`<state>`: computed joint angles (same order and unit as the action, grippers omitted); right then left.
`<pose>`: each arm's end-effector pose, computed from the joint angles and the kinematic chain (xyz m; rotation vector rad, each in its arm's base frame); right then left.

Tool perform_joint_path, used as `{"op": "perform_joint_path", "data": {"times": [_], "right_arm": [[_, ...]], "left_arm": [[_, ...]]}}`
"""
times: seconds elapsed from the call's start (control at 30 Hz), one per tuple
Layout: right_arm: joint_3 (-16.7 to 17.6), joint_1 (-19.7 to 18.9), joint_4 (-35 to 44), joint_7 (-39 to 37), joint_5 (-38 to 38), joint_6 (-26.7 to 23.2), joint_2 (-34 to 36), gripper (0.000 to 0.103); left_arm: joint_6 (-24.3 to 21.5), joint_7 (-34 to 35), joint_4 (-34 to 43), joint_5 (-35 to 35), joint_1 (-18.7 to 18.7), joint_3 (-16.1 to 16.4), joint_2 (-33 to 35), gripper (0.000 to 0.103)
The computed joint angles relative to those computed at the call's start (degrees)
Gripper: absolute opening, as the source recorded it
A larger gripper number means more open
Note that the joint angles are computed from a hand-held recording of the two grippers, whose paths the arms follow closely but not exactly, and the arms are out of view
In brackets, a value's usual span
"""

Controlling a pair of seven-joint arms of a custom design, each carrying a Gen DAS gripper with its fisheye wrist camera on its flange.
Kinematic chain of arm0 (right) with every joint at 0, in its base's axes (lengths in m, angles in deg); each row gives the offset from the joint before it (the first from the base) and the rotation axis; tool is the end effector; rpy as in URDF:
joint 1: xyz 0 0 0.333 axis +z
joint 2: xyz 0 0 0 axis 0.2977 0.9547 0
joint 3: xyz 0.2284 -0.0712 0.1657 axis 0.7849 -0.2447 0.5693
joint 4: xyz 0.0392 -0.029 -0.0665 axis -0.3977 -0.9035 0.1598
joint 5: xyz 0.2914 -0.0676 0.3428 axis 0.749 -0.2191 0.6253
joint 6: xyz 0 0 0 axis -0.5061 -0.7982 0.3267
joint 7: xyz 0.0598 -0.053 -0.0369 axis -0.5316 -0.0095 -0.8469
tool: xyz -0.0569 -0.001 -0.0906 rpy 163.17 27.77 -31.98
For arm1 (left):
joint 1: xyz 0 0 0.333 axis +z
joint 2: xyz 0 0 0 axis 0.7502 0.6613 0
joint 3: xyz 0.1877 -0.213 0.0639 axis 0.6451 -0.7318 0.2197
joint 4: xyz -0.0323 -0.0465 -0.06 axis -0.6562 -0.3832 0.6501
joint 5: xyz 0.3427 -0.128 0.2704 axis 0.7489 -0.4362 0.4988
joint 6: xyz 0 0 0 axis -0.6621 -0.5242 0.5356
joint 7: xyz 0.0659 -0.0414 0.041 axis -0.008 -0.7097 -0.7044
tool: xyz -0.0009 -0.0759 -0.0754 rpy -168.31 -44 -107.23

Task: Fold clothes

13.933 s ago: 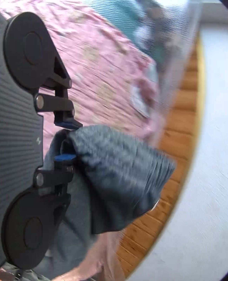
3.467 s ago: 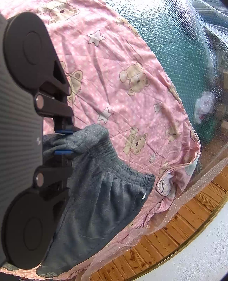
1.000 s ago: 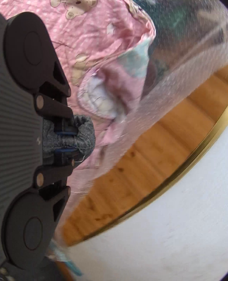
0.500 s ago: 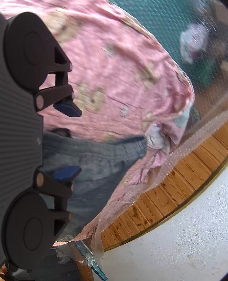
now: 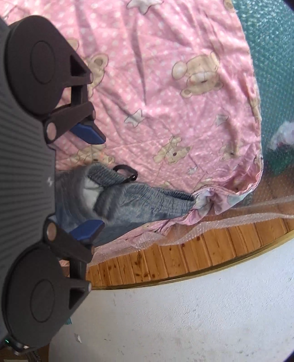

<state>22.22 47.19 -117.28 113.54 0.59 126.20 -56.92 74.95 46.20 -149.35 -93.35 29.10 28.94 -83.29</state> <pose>0.4920 0.4326 0.5049 -2.2547 1.1758 -0.4690 0.5318 -0.2786 0.4275 2.0665 -1.3781 1.3512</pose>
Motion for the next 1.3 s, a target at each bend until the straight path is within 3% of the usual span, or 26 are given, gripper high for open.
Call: {"op": "perform_joint_path", "data": {"times": [0.17, 0.27, 0.33, 0.4, 0.43, 0.5, 0.53, 0.6, 0.67, 0.7, 0.73, 0.8, 0.93, 1.07, 1.17, 1.3], "right_arm": [[-2.2, -3.3, -10.0, 15.4, 3.2, 4.2, -10.6, 0.000], [-2.9, -3.7, -13.8, 16.8, 5.2, 5.6, -13.4, 0.000], [-2.9, -3.6, -14.6, 16.9, 5.7, 6.0, -13.8, 0.000], [-2.7, -3.4, -15.0, 16.7, 5.7, 6.7, -13.7, 0.000], [-2.5, -3.4, -14.8, 16.5, 5.3, 7.2, -13.2, 0.000], [-2.6, -2.8, -14.6, 15.5, 5.8, 8.7, -12.6, 0.000], [-2.6, -2.5, -14.4, 15.0, 6.2, 9.6, -12.1, 0.000], [-3.8, -0.4, -14.4, 10.4, 9.7, 12.1, -11.7, 0.000], [-8.6, 6.2, -14.7, -3.7, 23.0, 14.1, -11.7, 0.004], [-10.1, 8.5, -14.1, -9.8, 28.7, 12.2, -11.4, 0.008], [-10.9, 9.9, -13.3, -14.0, 32.8, 9.8, -11.0, 0.023], [-8.8, 8.2, -13.7, -12.7, 31.9, 8.3, -10.0, 0.035], [-6.7, 5.3, -12.2, -11.9, 34.3, 4.7, -8.5, 0.036], [-4.8, 2.4, -10.1, -11.0, 31.3, 4.9, -8.2, 0.046], [-3.3, -0.4, -3.7, -4.9, 23.5, 2.9, -3.8, 0.047], [-2.0, -1.9, 11.7, -0.1, 15.2, -3.0, 7.7, 0.059]], "left_arm": [[-0.3, -5.2, 8.6, 5.7, -0.1, -2.0, 9.4, 0.078], [-0.7, -9.1, 14.4, 10.7, 0.8, -3.4, 14.8, 0.078], [-0.9, -9.3, 17.0, 9.9, 2.2, -4.6, 17.0, 0.078], [-3.5, -15.5, 19.1, 17.1, 2.7, -4.2, 19.0, 0.078], [-6.6, -18.6, 20.3, 22.8, 2.8, -3.8, 20.1, 0.071], [-13.2, -21.6, 23.5, 32.8, 2.1, -2.3, 22.3, 0.009], [-13.6, -22.8, 22.9, 36.1, 3.3, -3.2, 21.3, 0.006], [-9.9, -23.1, 18.3, 40.4, 3.7, -2.9, 16.2, 0.006], [-10.1, -28.3, 12.7, 45.7, 4.3, -1.3, 10.9, 0.006], [-12.9, -29.2, 11.5, 47.1, 4.9, -0.9, 10.0, 0.006], [-15.6, -28.7, 11.0, 47.0, 5.3, -0.8, 10.1, 0.007], [-14.6, -26.9, 9.6, 46.1, 5.5, -1.1, 9.3, 0.008], [-12.6, -31.1, 8.1, 52.3, 4.9, -1.0, 6.6, 0.018], [-7.6, -27.2, 4.9, 47.0, 4.4, -0.7, 3.1, 0.021], [-6.0, -24.5, 4.2, 49.3, 3.6, -0.9, 1.0, 0.027], [-7.1, -20.2, 5.8, 51.5, 2.0, -1.5, 2.1, 0.045]]}}
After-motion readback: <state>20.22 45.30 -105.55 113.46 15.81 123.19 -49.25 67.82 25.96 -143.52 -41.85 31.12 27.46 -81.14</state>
